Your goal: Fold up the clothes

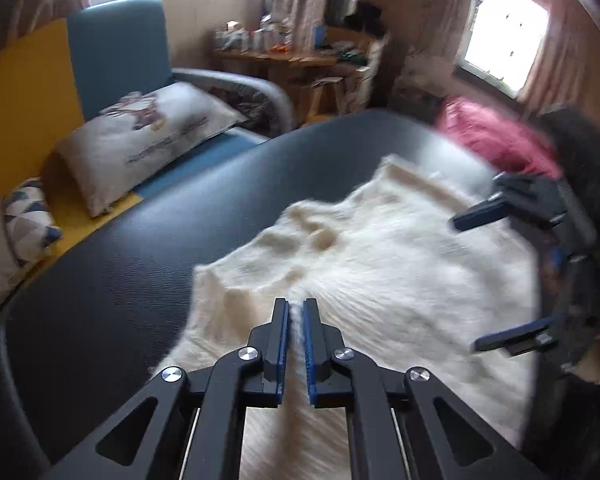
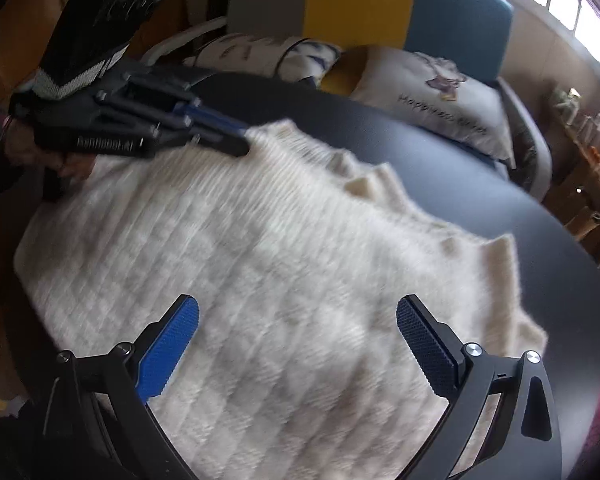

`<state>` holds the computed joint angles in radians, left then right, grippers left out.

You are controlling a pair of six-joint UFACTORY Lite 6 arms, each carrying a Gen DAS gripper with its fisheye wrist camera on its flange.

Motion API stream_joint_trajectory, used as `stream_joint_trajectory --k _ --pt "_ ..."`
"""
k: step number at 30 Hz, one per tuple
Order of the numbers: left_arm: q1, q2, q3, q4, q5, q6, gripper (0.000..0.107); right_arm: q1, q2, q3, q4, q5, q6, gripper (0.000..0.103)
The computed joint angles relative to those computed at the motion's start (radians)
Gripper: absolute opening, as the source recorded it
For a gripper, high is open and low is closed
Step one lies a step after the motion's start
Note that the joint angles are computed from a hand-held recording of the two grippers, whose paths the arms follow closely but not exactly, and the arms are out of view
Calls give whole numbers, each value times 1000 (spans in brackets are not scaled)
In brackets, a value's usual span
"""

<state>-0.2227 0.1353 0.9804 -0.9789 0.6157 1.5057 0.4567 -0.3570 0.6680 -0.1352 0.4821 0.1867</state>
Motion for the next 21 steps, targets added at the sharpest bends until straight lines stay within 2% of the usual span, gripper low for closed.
stream_joint_trajectory --k 2,5,7,8,9,11,14,15,16,21 --pt "-34 52 6 37 -93 -70 6 -42 104 33 35 -20 -43 98" --pt "-36 49 -5 18 -110 -59 6 -60 90 -48 56 -117 -36 99" --pt "-9 43 6 32 -65 -68 7 -75 69 -57 109 -115 -86 99" --pt "15 30 10 39 -40 -79 16 -83 60 -59 135 -110 -111 99" --pt "50 11 11 40 -6 -78 20 -91 51 -61 161 -106 -136 99" --pt "141 -24 14 39 103 -52 23 -106 33 -65 211 -96 -183 99" --pt "265 -69 7 92 229 -16 31 -136 47 6 406 -32 -398 100" --pt "302 -77 6 117 264 -4 34 -127 54 28 419 -13 -423 100" --pt "327 -80 2 145 280 1 42 -113 61 50 415 6 -429 100" --pt "337 -83 -45 195 281 -11 45 -34 254 170 298 1 -319 101"
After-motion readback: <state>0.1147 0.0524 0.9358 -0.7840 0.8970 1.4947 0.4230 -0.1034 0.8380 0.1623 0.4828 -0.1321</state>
